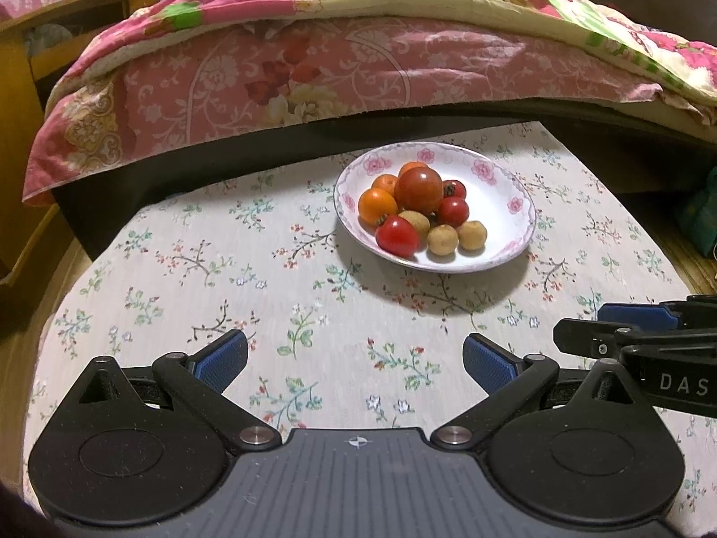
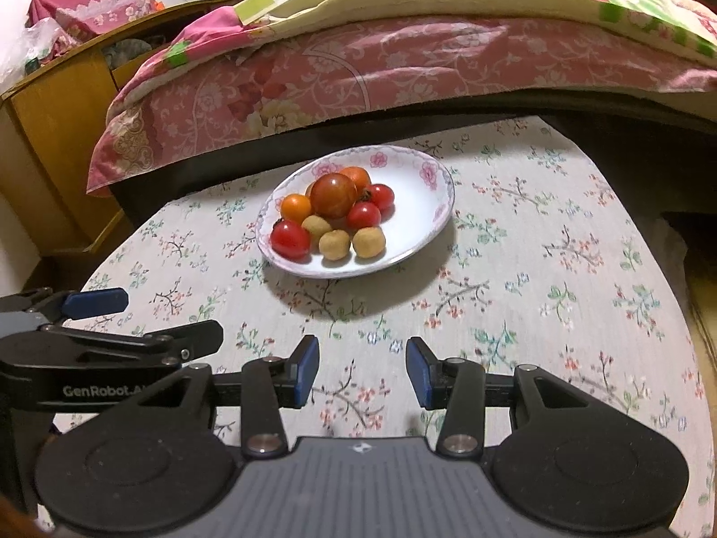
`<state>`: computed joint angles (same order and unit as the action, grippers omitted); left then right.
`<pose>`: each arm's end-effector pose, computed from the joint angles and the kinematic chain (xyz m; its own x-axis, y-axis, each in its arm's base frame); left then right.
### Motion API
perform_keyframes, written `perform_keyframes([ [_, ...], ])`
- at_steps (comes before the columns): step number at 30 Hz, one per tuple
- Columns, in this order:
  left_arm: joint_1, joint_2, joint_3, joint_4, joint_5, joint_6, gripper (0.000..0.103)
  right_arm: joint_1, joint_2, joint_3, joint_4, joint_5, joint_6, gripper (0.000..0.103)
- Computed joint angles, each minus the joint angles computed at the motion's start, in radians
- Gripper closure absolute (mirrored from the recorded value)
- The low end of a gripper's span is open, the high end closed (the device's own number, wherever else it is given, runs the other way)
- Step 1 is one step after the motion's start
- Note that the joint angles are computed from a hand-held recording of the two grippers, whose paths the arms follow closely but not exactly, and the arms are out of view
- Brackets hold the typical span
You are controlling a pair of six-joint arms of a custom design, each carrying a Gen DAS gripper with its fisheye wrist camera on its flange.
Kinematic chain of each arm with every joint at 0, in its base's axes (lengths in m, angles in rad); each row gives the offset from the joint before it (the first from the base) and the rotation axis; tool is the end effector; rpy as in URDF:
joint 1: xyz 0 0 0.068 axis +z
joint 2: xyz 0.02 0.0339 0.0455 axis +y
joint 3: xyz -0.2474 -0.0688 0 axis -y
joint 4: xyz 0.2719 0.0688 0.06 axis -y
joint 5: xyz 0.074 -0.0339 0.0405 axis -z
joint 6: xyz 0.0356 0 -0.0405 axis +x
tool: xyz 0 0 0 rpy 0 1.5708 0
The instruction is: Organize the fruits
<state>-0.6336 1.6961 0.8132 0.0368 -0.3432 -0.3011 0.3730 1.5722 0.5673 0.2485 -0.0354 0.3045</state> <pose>0.2821 -0.1923 0.1065 -0.6883 0.1591 -0.7078 0.1818 0.9823 0.0440 0.2756 0.1092 0.0884 -0.7261 0.0376 -0.6866 -0.1787 0.9539 0.2412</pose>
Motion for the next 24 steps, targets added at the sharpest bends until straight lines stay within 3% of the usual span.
perform_keyframes([
  [13,-0.066,-0.095,-0.101,-0.050,-0.042,-0.057,0.000,0.091,-0.156,-0.141,-0.049,0.050,0.123,0.064],
  [17,-0.082,-0.128,-0.131,-0.067,-0.042,-0.082,0.000,0.125,-0.210,-0.179,-0.068,0.075,0.154,0.056],
  [24,-0.110,-0.193,-0.169,-0.110,-0.051,-0.113,0.000,0.177,-0.295,-0.230,-0.113,0.126,0.199,0.056],
])
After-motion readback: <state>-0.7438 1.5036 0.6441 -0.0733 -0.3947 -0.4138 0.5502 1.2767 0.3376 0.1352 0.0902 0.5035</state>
